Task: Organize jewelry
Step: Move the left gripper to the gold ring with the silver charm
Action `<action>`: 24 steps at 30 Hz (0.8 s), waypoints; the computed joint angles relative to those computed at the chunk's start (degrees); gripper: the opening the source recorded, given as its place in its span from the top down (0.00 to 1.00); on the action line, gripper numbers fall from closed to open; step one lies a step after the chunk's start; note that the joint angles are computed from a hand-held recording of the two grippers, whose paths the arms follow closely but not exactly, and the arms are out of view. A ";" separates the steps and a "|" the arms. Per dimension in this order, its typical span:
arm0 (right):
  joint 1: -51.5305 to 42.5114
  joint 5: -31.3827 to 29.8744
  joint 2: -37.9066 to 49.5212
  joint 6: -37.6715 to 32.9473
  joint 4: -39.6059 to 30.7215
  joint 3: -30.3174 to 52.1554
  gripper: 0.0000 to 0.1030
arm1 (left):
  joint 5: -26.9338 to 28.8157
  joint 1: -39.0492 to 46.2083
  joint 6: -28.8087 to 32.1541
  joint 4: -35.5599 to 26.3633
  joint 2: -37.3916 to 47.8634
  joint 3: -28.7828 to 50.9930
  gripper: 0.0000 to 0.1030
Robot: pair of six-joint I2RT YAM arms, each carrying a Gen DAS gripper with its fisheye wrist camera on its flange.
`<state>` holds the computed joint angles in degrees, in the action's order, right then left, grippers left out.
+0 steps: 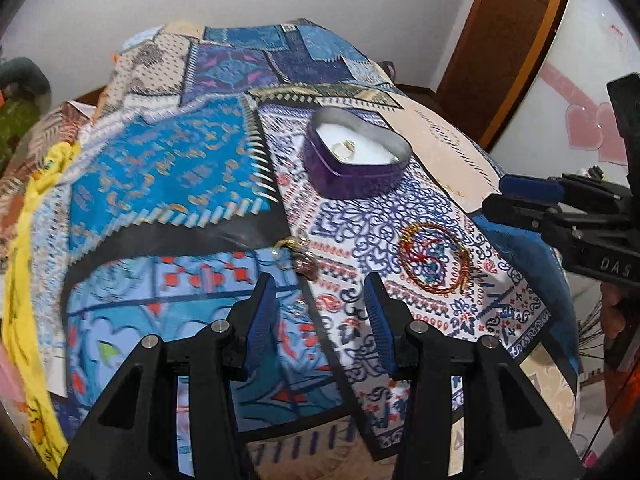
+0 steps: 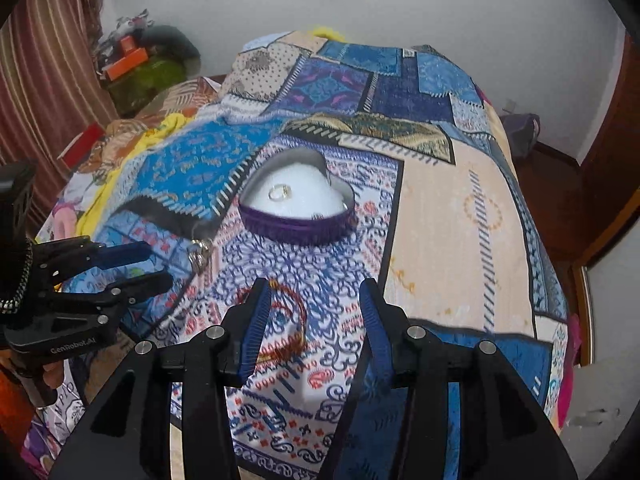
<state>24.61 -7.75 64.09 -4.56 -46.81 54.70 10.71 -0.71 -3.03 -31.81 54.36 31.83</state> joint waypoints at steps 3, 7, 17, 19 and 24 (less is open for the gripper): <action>-0.81 -0.37 -0.49 -0.55 0.01 -1.04 0.59 | 1.68 -0.20 -0.62 1.44 3.39 0.03 0.76; -2.08 -1.22 -0.83 -1.33 -0.22 -1.46 0.59 | 0.92 -0.51 -1.61 2.90 6.57 0.01 0.84; -4.71 -3.82 -0.39 -1.86 0.28 -2.22 0.59 | -1.86 -0.23 -1.60 6.28 10.29 0.77 0.84; -4.71 -3.84 -0.43 -1.89 0.35 -2.49 0.59 | -2.49 -0.32 -1.18 7.08 11.69 1.38 0.84; -5.17 -4.38 -0.31 -2.15 0.40 -2.82 0.59 | -3.83 -0.85 -1.47 8.37 13.83 2.59 0.84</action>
